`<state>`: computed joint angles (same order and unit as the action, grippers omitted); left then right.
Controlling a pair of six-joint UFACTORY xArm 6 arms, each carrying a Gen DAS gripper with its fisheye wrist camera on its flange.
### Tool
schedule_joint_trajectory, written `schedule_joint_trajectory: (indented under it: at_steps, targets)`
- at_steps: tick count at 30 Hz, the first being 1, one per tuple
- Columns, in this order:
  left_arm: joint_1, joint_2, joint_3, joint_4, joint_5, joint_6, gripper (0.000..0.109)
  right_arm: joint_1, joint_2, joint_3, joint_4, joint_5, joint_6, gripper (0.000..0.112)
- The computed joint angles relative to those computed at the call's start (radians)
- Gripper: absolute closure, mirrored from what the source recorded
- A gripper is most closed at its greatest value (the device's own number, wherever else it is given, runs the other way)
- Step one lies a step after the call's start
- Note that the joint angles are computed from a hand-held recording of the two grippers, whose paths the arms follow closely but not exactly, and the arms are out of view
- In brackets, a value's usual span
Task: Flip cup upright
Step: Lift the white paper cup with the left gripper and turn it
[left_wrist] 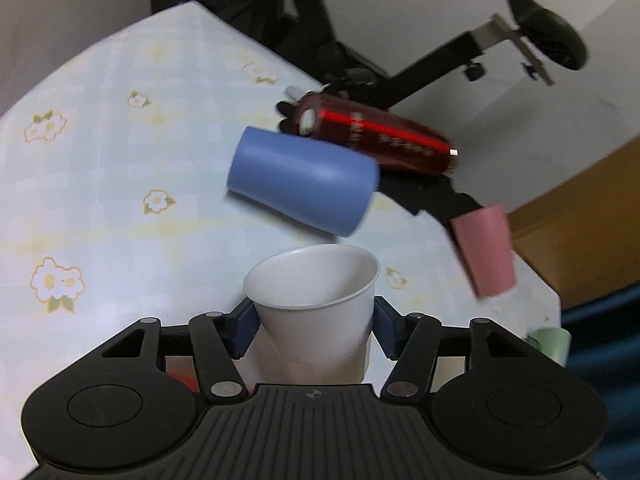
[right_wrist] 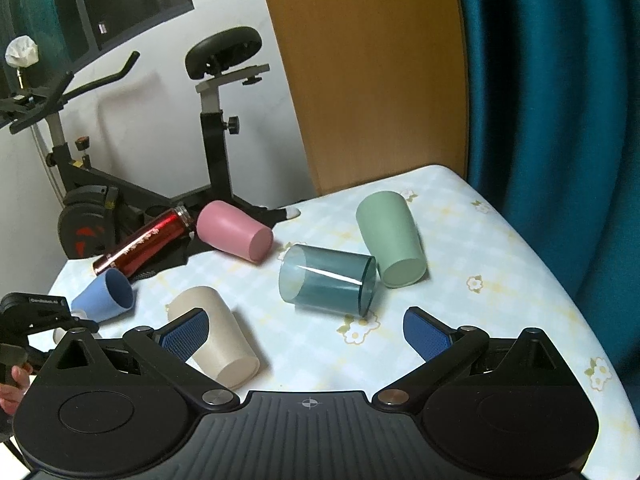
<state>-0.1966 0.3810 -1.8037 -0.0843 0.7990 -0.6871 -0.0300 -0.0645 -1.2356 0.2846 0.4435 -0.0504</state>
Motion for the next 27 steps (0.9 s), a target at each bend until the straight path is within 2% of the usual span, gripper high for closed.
schedule_joint_trajectory:
  at_steps: [7,10,20,22,27]
  targets:
    - [-0.072,-0.120,0.118,-0.038,-0.028,0.084,0.047,-0.014,-0.068,0.054,0.021,-0.010,-0.023,0.010]
    - [-0.113,-0.156,0.173,-0.092,-0.017,0.148,0.047,-0.024,-0.098,0.080,0.021,-0.014,-0.026,0.010]
    - [-0.214,-0.106,0.195,-0.214,0.039,0.278,0.047,-0.065,-0.177,0.153,-0.025,-0.007,-0.028,0.010]
    - [-0.225,-0.078,0.173,-0.206,0.059,0.283,0.047,-0.074,-0.188,0.164,-0.027,-0.003,-0.027,0.010]
    - [-0.240,-0.056,0.170,-0.181,0.046,0.272,0.047,-0.092,-0.204,0.185,-0.024,-0.005,-0.029,0.010]
